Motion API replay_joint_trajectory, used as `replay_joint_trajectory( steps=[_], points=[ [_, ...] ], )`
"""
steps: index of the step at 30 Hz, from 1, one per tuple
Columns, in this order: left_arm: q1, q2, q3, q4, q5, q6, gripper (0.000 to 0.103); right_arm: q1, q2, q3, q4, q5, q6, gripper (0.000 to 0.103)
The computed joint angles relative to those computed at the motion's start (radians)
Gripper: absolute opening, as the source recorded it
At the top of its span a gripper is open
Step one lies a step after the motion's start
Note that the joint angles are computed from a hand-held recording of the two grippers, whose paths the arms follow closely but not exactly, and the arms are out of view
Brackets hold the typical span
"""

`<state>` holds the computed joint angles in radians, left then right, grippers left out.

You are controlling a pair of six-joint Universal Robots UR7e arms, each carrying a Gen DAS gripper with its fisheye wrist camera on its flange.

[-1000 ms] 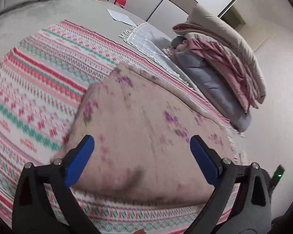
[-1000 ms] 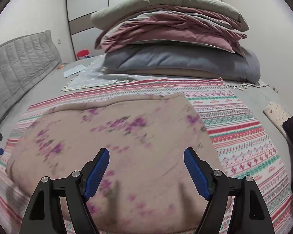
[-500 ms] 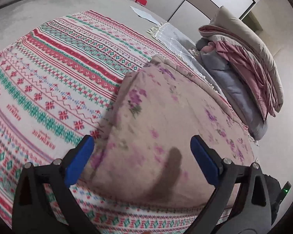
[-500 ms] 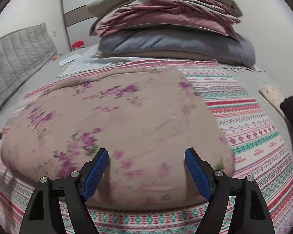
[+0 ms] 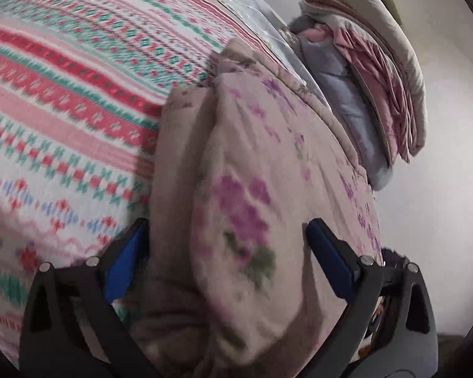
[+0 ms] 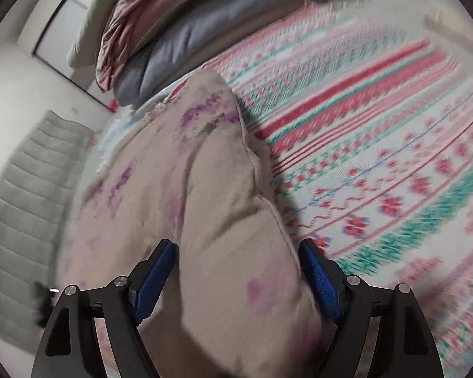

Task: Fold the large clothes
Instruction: 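Grasp the folded bundle with both grippers and lift it off the blanket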

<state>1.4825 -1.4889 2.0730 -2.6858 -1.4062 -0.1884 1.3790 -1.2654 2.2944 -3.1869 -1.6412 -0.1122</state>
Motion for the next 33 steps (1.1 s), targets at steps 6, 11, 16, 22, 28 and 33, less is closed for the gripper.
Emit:
replay_joint_trajectory(
  steps=[6, 11, 16, 22, 28, 33],
  points=[
    [0.056, 0.116, -0.167, 0.137, -0.112, 0.013, 0.098, -0.078, 0.039, -0.152, 0.295, 0.236, 0.000, 0.082],
    [0.018, 0.145, -0.191, 0.147, -0.037, -0.023, 0.058, -0.004, 0.103, -0.228, 0.337, 0.122, 0.029, 0.067],
    [-0.042, 0.067, -0.092, 0.019, 0.001, -0.025, 0.035, 0.065, 0.101, -0.191, 0.226, 0.038, 0.036, 0.040],
    [-0.119, -0.070, -0.015, -0.046, -0.012, -0.010, 0.030, 0.218, 0.090, -0.193, 0.133, -0.038, 0.047, 0.034],
    [-0.207, -0.310, 0.016, 0.005, 0.179, 0.061, 0.030, 0.454, 0.211, -0.314, 0.160, -0.085, 0.023, 0.033],
    [-0.214, -0.552, -0.011, 0.076, 0.330, 0.102, 0.030, 0.596, 0.443, -0.534, 0.192, 0.016, 0.031, 0.033]
  ],
)
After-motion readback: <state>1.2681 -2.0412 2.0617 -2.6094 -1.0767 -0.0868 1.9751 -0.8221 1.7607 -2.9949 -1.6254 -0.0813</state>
